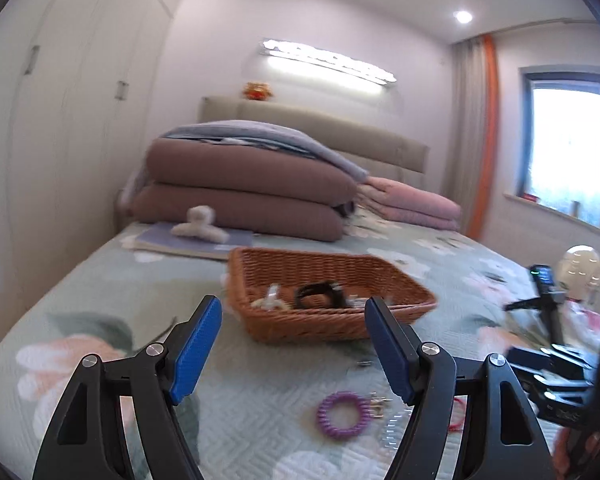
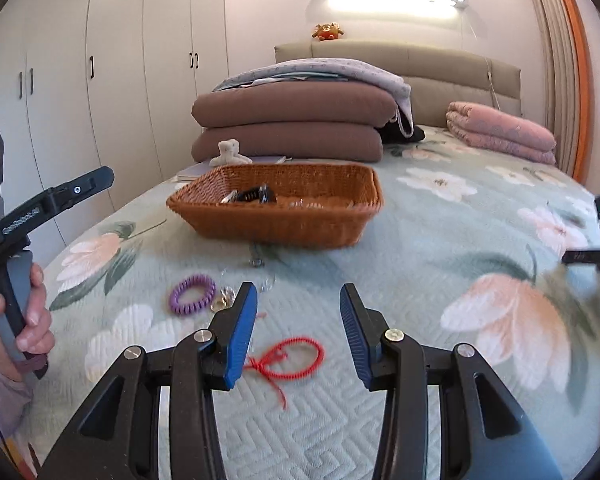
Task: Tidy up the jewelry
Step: 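Move the left tool toward the purple coil keyring while the right tool approaches the red string bracelet, then grasp the purple coil keyring with the left tool while the right tool grasps the red string bracelet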
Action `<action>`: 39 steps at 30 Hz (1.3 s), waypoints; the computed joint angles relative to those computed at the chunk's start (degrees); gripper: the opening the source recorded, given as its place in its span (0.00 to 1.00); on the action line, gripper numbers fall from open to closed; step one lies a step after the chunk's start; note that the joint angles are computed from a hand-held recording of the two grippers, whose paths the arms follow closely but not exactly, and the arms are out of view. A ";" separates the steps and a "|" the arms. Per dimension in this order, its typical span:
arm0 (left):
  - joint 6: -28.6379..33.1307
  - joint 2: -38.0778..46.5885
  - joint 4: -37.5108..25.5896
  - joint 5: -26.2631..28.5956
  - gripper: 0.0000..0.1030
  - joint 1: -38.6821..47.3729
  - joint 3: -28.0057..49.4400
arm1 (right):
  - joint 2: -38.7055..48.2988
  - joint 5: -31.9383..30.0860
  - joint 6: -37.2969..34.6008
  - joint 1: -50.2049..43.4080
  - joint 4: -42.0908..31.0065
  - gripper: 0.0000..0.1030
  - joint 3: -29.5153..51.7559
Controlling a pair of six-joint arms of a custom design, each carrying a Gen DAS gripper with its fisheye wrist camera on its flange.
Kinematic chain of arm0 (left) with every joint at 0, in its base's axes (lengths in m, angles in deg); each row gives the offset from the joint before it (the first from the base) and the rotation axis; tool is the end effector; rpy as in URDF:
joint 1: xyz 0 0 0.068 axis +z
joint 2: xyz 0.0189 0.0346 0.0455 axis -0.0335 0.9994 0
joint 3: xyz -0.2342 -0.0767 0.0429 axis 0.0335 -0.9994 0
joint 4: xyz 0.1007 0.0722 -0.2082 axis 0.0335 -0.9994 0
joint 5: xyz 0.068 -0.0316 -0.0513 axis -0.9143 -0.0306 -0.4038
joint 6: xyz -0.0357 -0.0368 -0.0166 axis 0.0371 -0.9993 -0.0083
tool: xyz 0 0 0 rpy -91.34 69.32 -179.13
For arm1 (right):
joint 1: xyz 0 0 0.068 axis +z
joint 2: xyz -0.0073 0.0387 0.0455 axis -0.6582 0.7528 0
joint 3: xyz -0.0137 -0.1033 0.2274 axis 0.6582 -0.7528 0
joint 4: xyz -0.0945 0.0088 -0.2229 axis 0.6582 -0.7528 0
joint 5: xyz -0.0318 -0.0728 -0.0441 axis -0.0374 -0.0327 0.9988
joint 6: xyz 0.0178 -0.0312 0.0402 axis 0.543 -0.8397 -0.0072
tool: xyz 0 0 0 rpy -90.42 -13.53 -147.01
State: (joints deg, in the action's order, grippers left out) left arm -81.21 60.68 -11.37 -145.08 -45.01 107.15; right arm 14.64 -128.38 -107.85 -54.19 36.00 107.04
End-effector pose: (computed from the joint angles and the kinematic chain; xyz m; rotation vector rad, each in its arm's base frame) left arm 0.1983 -0.1453 0.2236 -0.4165 1.8206 0.0876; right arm 0.2903 -0.0405 0.2234 -0.7311 2.0300 0.5206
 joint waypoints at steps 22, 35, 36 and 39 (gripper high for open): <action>3.04 20.27 -9.10 36.63 0.41 12.59 12.39 | 10.21 16.92 0.79 6.98 -3.28 0.45 4.50; 5.00 25.02 -11.89 34.11 0.12 10.73 16.89 | 7.70 21.38 -0.48 10.56 1.48 0.11 0.25; 5.20 24.53 -12.24 33.98 0.12 10.77 16.79 | 7.67 21.33 -0.37 10.54 1.65 0.10 0.16; 5.63 24.01 -11.97 32.69 0.11 10.18 16.40 | 7.68 20.19 -0.02 9.88 1.66 0.05 0.15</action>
